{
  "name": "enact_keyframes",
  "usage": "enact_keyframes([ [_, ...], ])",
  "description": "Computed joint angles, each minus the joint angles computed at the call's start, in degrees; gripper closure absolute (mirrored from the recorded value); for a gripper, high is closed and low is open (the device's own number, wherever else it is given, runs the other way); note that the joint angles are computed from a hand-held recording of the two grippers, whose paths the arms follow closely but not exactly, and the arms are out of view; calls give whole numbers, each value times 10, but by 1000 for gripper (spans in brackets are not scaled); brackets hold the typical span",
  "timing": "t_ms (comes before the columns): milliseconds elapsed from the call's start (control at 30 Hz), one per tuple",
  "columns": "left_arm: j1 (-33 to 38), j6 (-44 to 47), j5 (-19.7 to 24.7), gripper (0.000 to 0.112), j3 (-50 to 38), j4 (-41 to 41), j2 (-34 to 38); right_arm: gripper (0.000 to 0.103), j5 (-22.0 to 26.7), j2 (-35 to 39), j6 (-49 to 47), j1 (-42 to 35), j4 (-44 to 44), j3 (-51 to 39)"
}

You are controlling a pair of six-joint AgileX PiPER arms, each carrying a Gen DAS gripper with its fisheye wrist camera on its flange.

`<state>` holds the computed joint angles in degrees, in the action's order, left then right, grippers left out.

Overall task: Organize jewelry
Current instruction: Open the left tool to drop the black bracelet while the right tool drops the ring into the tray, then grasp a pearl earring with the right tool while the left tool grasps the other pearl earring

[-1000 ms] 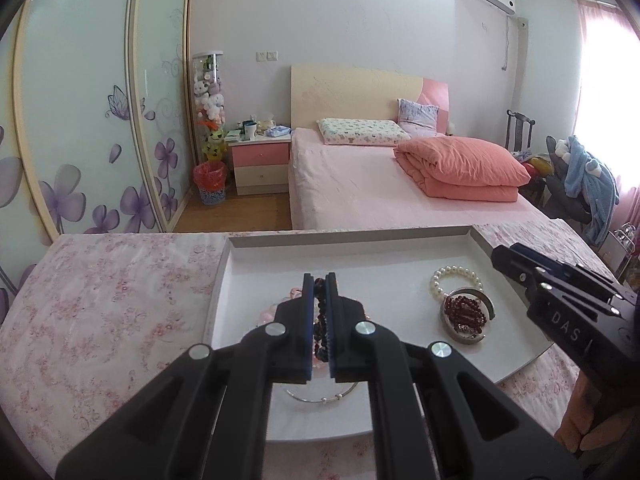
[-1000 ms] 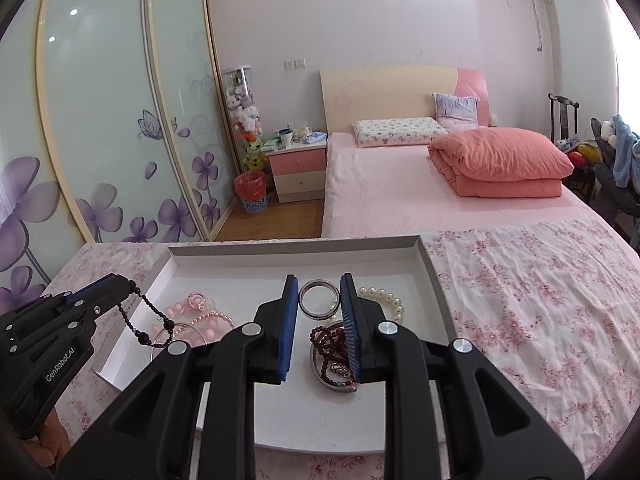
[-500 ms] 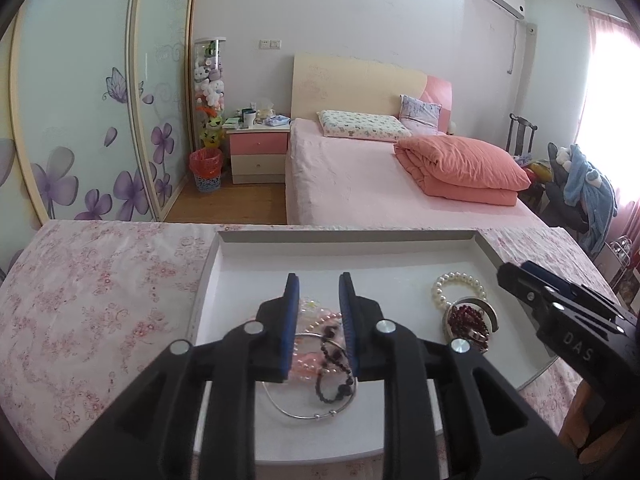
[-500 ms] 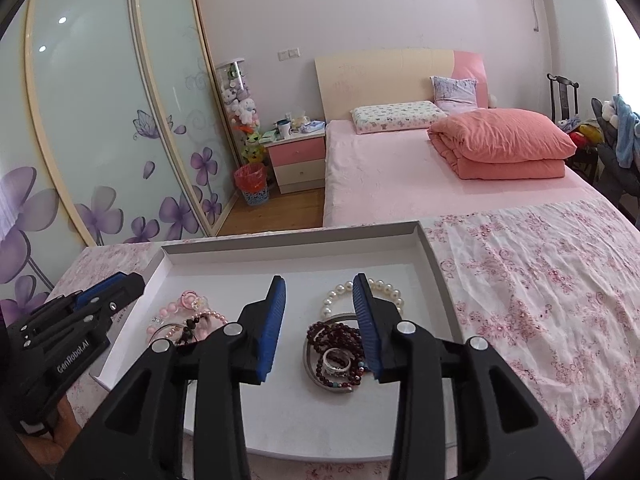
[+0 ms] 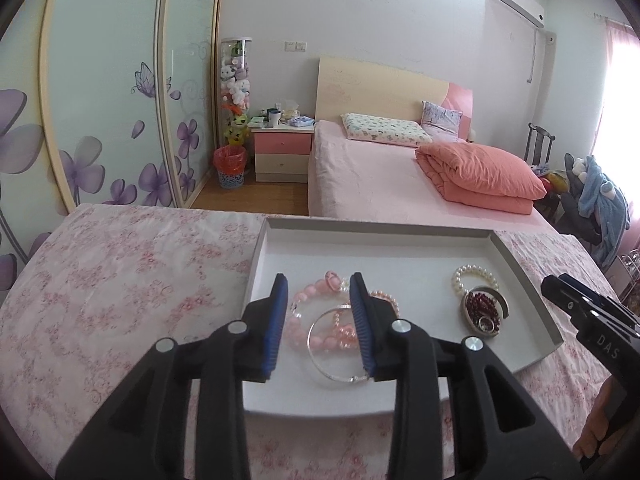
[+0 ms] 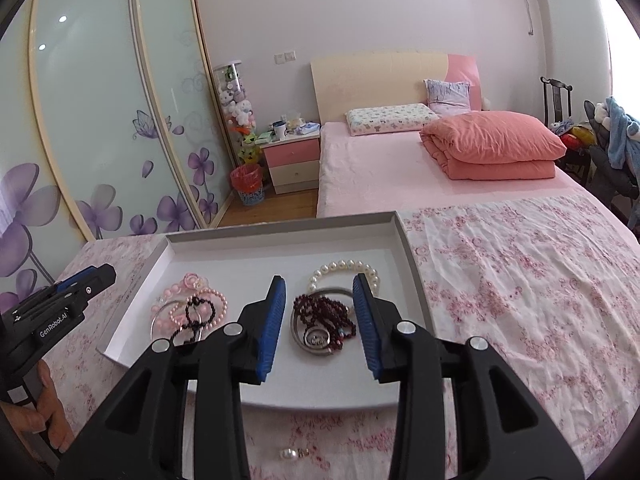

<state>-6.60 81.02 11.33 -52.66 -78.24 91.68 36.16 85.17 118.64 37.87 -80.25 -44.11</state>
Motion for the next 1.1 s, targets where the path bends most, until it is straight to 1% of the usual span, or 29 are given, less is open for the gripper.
enact_keyframes([
  [67,8,18,0,71,18,-10,-15,67,-1,-9,-12,11,21,15],
  [167,22,56,3,65,50,-37,-39,67,-17,-15,-35,21,53,36],
  [267,44,47,17,63,65,-23,-50,67,-52,-12,-68,30,89,54],
  [333,56,41,27,62,72,-16,-57,67,-64,-8,-87,37,108,56],
  [533,76,44,41,61,90,-14,-75,67,-68,39,-152,57,160,28],
  [633,79,50,43,60,95,-18,-79,67,-56,55,-166,65,173,18],
  [767,88,46,50,60,100,-13,-83,76,-47,70,-183,68,189,4],
  [833,89,39,51,60,101,-6,-83,78,-34,77,-182,75,188,-2],
  [867,90,37,51,59,101,-4,-83,82,-32,78,-182,75,186,-2],
  [967,92,35,54,59,103,0,-82,86,-25,78,-177,83,184,0],
  [1100,86,27,56,59,108,8,-85,86,-3,72,-172,92,192,5],
])
